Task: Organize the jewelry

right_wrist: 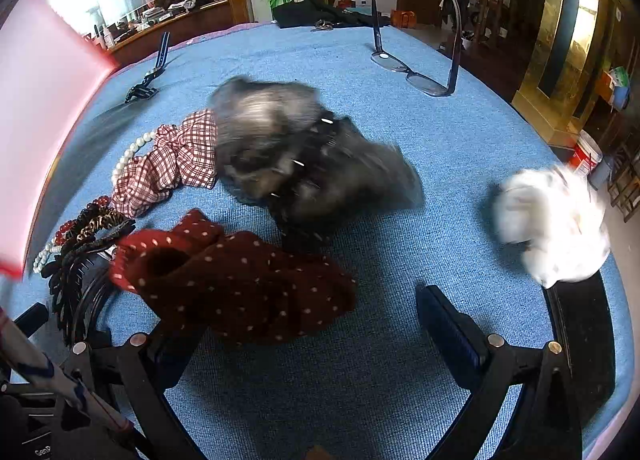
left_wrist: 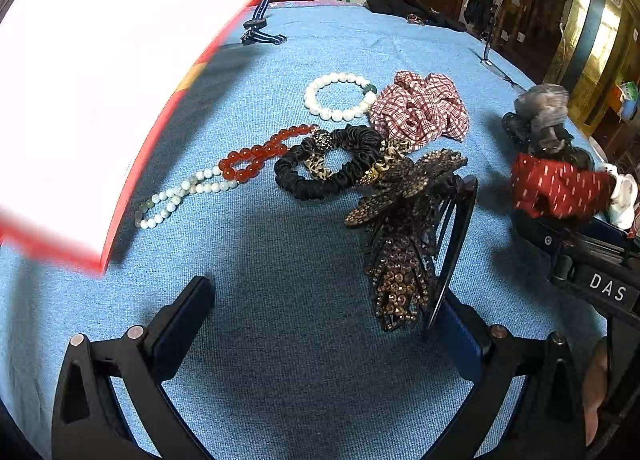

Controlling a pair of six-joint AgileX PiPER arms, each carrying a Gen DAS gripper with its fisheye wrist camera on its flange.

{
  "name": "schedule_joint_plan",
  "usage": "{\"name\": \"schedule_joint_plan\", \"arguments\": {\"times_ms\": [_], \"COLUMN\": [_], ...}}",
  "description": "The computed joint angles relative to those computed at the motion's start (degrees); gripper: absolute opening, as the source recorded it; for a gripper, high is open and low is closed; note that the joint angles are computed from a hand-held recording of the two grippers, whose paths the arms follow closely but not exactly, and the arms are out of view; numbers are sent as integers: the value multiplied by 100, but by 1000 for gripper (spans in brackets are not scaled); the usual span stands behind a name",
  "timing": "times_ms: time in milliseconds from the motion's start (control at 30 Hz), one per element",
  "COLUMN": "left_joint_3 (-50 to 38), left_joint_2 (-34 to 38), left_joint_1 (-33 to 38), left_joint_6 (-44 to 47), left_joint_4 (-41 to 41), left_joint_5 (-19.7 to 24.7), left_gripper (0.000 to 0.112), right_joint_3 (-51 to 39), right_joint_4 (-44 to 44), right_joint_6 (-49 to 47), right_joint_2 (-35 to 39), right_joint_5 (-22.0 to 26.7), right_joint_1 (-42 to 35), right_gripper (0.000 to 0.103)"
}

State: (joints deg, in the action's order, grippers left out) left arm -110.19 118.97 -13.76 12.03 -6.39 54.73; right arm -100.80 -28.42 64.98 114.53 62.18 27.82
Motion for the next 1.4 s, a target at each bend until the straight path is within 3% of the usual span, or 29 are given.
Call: {"name": "schedule_joint_plan", "arguments": {"times_ms": [700, 767, 867, 933, 1133, 1233, 1300, 1400], "left_joint_3": [9, 0, 179, 621, 2777, 3384, 3792, 3958], "left_joint_2": [-8, -3, -115, -399, -2365, -3005, -3329, -3399], "left_joint_1": [18, 13, -1, 85, 609, 875, 959, 1054], "left_joint_6": [23, 11, -94, 85, 1528, 2053, 2103, 1976], "left_joint_4": [-15, -4, 46, -128, -1365, -1889, -1796, -1579], "left_joint_5": [-1, 6, -80, -310, -1937, -2230, -2547, -2633], "left_gripper": [103, 103, 103, 103, 103, 103, 103, 103], "right_joint_3": [-325, -228, 493, 974, 1771, 1708, 1541, 1328], "right_joint_4": [45, 139, -126, -459, -1069, -1211, -1286, -1218], "right_joint_6": [-200, -69, 502, 1003, 2120, 2277, 2256, 2104], "right_joint_2": [171, 12, -599, -1029, -1844, -1920, -1816, -1599], "right_joint_5": [470, 575, 253, 185, 383, 526, 655, 666], "right_joint_1": [15, 73, 324, 582, 1188, 1539, 1758, 1894], "right_gripper": [102, 101, 101, 101, 101, 101, 101, 97]}}
